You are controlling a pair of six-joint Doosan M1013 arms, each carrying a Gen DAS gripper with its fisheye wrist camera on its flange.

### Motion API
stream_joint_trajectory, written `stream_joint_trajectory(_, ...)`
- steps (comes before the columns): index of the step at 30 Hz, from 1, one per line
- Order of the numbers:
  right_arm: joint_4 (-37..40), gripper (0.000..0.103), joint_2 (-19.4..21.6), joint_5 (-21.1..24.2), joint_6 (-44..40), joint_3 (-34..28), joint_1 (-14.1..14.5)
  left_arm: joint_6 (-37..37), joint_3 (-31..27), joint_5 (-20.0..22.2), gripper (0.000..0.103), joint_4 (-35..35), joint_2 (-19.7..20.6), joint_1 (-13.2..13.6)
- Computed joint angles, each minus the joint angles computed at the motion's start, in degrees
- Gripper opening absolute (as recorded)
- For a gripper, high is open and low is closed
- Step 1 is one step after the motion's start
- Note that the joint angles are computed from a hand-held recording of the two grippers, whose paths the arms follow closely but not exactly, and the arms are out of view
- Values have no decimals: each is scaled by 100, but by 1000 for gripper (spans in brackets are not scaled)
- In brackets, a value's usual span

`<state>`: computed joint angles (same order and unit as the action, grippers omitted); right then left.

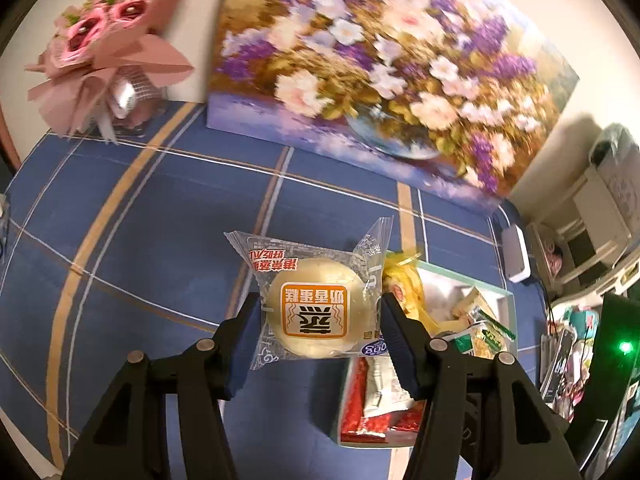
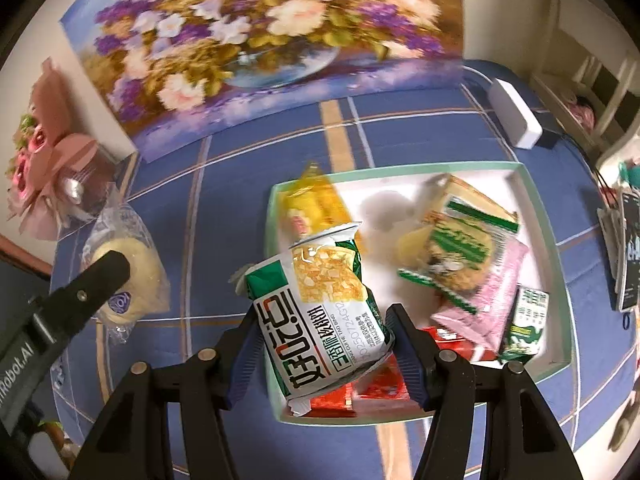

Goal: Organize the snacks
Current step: 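Carry the bun and the green-white pack over the white box lid, then lower both snacks into the box lid and open both tools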

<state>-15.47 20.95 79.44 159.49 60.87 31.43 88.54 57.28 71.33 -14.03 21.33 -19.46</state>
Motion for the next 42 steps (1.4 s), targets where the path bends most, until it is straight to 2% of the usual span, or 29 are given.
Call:
stream_joint_trajectory(4, 199, 64, -138, -210, 98, 265, -93, 103, 30, 30, 60, 5, 25, -139)
stream_joint_trajectory(16, 526, 64, -508, -424, 558, 982, -335, 470, 94, 167, 60, -121, 133, -455)
stream_joint_trajectory(32, 517, 64, -623, -128, 572, 1107, -418, 632, 115, 394, 60, -437, 220, -565)
stream_joint_trajectory(42, 541, 64, -662, -99, 620, 1161, -438, 629, 109, 465, 61, -566, 243, -627)
